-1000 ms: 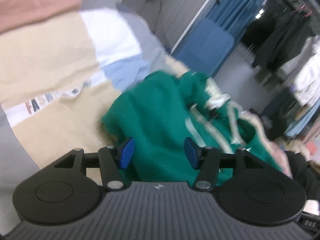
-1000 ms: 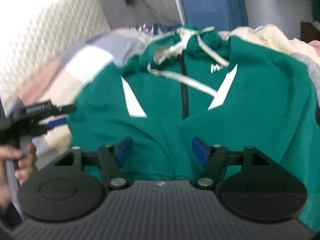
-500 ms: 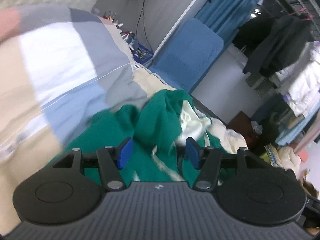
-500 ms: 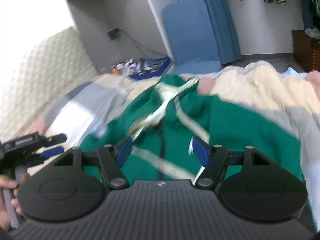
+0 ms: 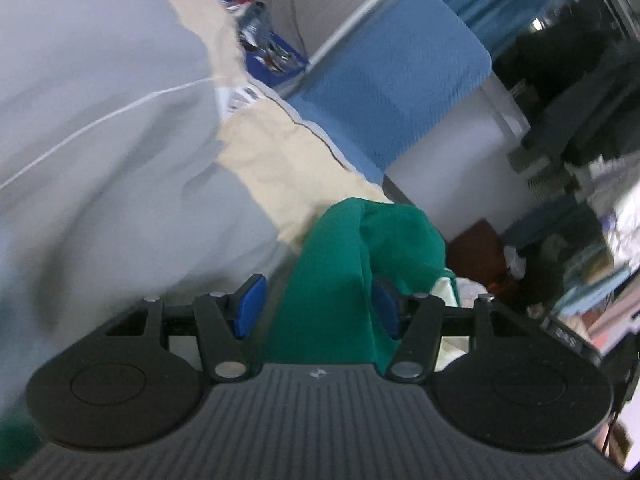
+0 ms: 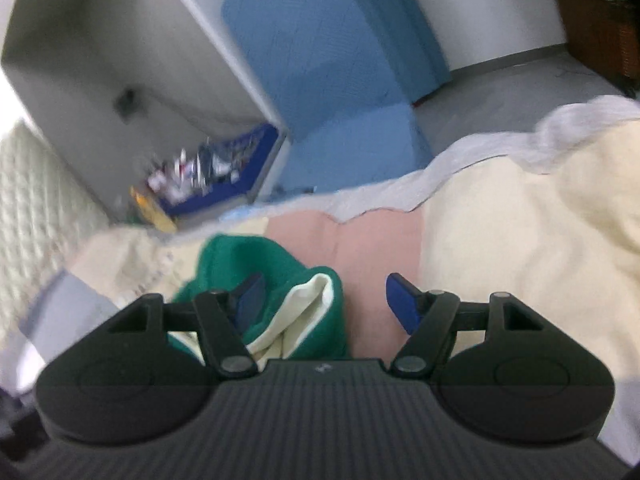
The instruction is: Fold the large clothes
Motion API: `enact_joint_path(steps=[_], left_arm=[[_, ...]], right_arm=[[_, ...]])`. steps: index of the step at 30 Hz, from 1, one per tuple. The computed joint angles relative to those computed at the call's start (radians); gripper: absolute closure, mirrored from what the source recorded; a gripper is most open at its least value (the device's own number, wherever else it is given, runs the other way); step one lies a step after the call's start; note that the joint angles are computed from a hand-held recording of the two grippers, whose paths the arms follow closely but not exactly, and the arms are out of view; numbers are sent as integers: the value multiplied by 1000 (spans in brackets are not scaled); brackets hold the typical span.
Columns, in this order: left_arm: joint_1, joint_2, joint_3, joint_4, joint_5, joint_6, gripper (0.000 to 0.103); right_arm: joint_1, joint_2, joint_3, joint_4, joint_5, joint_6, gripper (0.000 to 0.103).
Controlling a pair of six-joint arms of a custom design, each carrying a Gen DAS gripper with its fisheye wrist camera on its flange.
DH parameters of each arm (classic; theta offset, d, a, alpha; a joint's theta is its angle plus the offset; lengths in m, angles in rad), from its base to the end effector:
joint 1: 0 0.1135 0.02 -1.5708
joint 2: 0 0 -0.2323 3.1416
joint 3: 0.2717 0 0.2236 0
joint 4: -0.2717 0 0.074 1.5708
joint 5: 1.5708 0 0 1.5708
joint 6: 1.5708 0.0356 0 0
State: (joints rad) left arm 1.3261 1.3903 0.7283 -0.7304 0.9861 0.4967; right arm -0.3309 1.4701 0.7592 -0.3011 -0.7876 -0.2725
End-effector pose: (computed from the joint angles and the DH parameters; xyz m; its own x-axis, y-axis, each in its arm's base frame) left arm 0.0777 0.1885 0.1648 -0.4477 -0.7073 -0.5471 -0.3257 0.6988 -0.6369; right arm 0.2461 -0.0579 0.1655 -0.7384 0.0529 -0.6723 -0.3373 0.8344 0.4360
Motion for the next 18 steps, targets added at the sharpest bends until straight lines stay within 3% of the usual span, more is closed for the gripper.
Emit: enact_joint_path(steps=[2, 4, 6, 8, 9, 10, 13, 16, 18], left_arm=[[-70, -6, -39, 124, -27, -97, 40], [-149, -9, -62, 193, -96, -164, 41], [-207, -19, -91, 261, -148, -223, 45], [-233, -48, -97, 268, -176, -264, 70], [-231, -54, -81, 233, -181, -261, 81], [-241, -75, -66, 201, -208, -270, 98], [-201, -196, -37, 82, -190, -192, 100], [-84, -281, 62, -167, -100, -19, 101], [24, -301, 171, -398, -50, 169, 101]], right_arm=[[66, 63, 4, 66, 22, 13, 38], [138, 102, 27, 65, 108, -16, 59], [184, 123, 33, 63, 177, -26, 63], [171, 135, 57, 4, 116, -89, 65], [166, 116, 58, -21, 103, -130, 76], [162, 82, 49, -38, 97, -166, 84], [123, -46, 38, -123, 51, -247, 90], [57, -199, 59, -267, -13, -329, 91], [-8, -305, 95, -410, -54, -411, 91]])
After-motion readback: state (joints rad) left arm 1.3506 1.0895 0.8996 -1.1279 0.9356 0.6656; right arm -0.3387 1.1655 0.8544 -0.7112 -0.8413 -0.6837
